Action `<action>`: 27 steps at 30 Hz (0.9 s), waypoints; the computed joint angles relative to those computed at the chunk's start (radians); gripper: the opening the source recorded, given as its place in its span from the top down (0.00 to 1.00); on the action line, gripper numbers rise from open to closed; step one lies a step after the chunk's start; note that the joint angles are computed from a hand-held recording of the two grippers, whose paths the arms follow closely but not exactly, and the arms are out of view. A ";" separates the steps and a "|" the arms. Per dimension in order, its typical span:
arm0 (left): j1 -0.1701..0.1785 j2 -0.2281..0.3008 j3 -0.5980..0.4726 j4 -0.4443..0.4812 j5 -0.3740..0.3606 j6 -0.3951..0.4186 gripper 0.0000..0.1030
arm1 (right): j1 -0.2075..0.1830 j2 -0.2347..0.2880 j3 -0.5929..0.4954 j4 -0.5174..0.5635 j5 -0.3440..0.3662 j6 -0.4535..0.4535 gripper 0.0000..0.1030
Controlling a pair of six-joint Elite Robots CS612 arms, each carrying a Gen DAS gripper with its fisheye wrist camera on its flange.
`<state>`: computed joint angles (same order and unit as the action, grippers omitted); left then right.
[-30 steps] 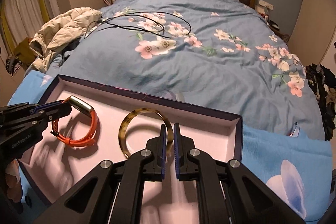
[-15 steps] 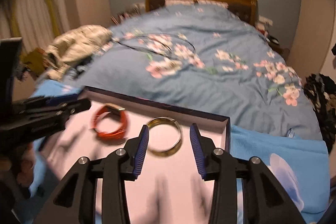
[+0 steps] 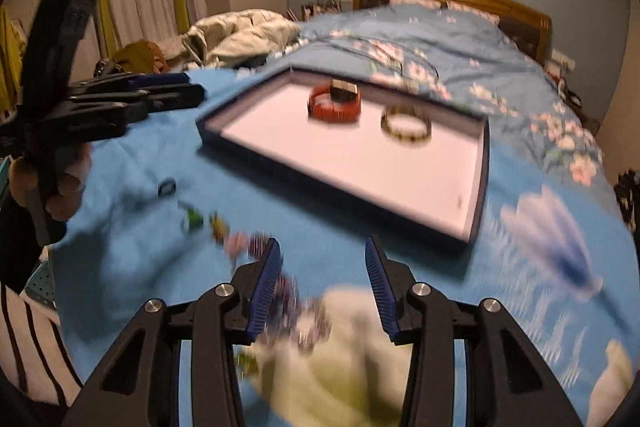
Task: Organize jewelry
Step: 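Lift both grippers out of the tray back toward the jewelry, then grasp the pink pendant with the left gripper while the right gripper grasps the clear crystal bracelet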
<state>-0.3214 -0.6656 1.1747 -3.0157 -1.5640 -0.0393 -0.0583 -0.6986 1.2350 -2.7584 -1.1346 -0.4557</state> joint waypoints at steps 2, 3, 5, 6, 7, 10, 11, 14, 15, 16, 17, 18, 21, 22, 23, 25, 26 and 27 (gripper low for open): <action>-0.005 -0.017 0.044 -0.022 -0.020 0.024 0.43 | -0.006 -0.004 0.015 0.018 0.007 0.024 0.60; -0.008 -0.024 0.062 -0.029 -0.021 0.034 0.43 | -0.010 -0.008 0.026 0.015 0.008 0.041 0.60; -0.016 -0.037 0.093 -0.034 -0.030 0.056 0.43 | -0.014 -0.013 0.043 0.012 0.005 0.066 0.61; -0.018 -0.042 0.105 -0.037 -0.038 0.062 0.43 | -0.016 -0.015 0.051 0.015 0.009 0.076 0.63; -0.020 -0.042 0.106 -0.033 -0.049 0.065 0.43 | -0.016 -0.015 0.054 0.015 0.005 0.078 0.64; -0.026 -0.044 0.117 -0.015 -0.060 0.077 0.43 | -0.013 -0.014 0.059 0.024 -0.001 0.083 0.66; -0.028 -0.045 0.120 -0.007 -0.062 0.079 0.43 | -0.013 -0.014 0.061 0.023 0.004 0.087 0.66; -0.031 -0.045 0.125 0.002 -0.079 0.084 0.43 | -0.011 -0.012 0.063 0.008 0.003 0.091 0.67; -0.032 -0.044 0.124 0.006 -0.082 0.087 0.43 | -0.010 -0.012 0.064 0.005 0.000 0.092 0.68; -0.034 -0.044 0.125 0.009 -0.086 0.095 0.43 | -0.010 -0.011 0.062 0.006 0.001 0.094 0.70; -0.036 -0.044 0.123 0.017 -0.090 0.102 0.43 | -0.010 -0.011 0.062 0.005 0.003 0.091 0.72; -0.039 -0.044 0.123 0.021 -0.090 0.109 0.43 | -0.009 -0.011 0.062 0.005 0.006 0.088 0.75; -0.046 -0.043 0.123 0.035 -0.102 0.147 0.45 | -0.007 -0.013 0.063 0.013 0.011 0.068 0.89; -0.048 -0.043 0.123 0.039 -0.104 0.158 0.45 | -0.006 -0.014 0.063 0.012 0.009 0.063 0.94; -0.049 -0.042 0.120 0.045 -0.113 0.168 0.45 | -0.004 -0.014 0.064 0.007 -0.003 0.064 0.97; -0.050 -0.039 0.112 0.065 -0.131 0.181 0.47 | -0.004 -0.016 0.065 0.007 -0.003 0.060 0.99; -0.051 -0.036 0.106 0.073 -0.140 0.184 0.49 | -0.005 -0.017 0.066 0.008 0.001 0.063 0.99; -0.051 -0.033 0.099 0.085 -0.152 0.185 0.49 | -0.008 -0.018 0.067 0.005 0.011 0.076 0.97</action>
<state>-0.3721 -0.6990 1.2740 -2.9310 -1.7159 0.1454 -0.0662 -0.7166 1.3019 -2.7532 -1.1240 -0.3800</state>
